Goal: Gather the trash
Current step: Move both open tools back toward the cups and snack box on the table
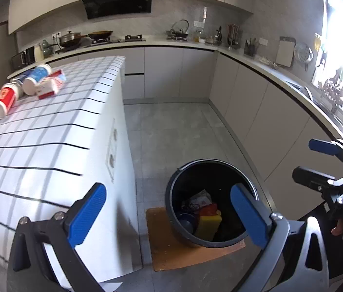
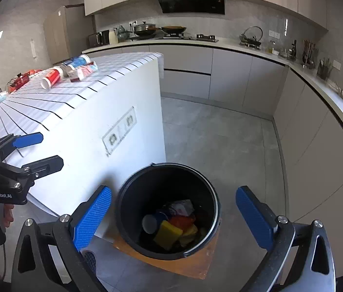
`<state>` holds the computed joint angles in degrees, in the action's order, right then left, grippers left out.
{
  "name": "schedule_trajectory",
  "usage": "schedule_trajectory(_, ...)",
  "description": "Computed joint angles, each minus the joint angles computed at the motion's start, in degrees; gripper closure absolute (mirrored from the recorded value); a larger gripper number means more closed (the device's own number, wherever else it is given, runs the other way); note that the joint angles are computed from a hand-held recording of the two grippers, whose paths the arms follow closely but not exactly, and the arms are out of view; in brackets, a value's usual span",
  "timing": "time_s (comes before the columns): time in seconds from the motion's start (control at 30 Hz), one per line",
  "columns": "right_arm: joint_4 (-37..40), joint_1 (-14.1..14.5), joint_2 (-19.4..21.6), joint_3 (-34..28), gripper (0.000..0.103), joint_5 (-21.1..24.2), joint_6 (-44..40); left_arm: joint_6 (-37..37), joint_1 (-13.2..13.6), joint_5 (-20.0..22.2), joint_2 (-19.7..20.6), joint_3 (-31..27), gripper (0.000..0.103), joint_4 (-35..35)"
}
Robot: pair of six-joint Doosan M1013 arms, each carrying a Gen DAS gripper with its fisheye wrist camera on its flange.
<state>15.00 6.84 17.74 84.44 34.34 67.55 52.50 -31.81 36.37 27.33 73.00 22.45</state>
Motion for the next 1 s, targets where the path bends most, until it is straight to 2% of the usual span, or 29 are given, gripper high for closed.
schedule_trajectory(0.3,-1.72,3.68,-1.02,-1.15,0.000,-1.15,2.82,-7.45,1.89,-0.38,-3.80,3.59,0.001,7.11)
schedule_trajectory(0.47,-3.04,6.58,0.05,-3.65,0.000,-1.21,5.05,-11.71,3.97,-0.55,-6.47,6.34,0.001,11.43)
schedule_trajectory(0.67,-7.88,9.86,2.41,-8.12,0.000,-0.22,12.54,-18.06,6.58,-0.08,-8.80,8.96,0.000,17.66)
schedule_trajectory(0.77,-11.17,11.76,4.04,-10.99,0.000,0.16,16.67,-19.01,8.29,0.02,-9.26,9.60,0.000,18.35)
schedule_trajectory(0.87,-13.25,13.38,6.09,-14.76,0.000,2.70,19.23,-20.36,9.97,-0.62,-9.72,10.45,0.000,20.00)
schedule_trajectory(1.0,-16.39,15.29,8.70,-19.38,0.000,4.92,22.19,-16.02,12.54,-0.74,-9.14,9.50,0.000,16.08)
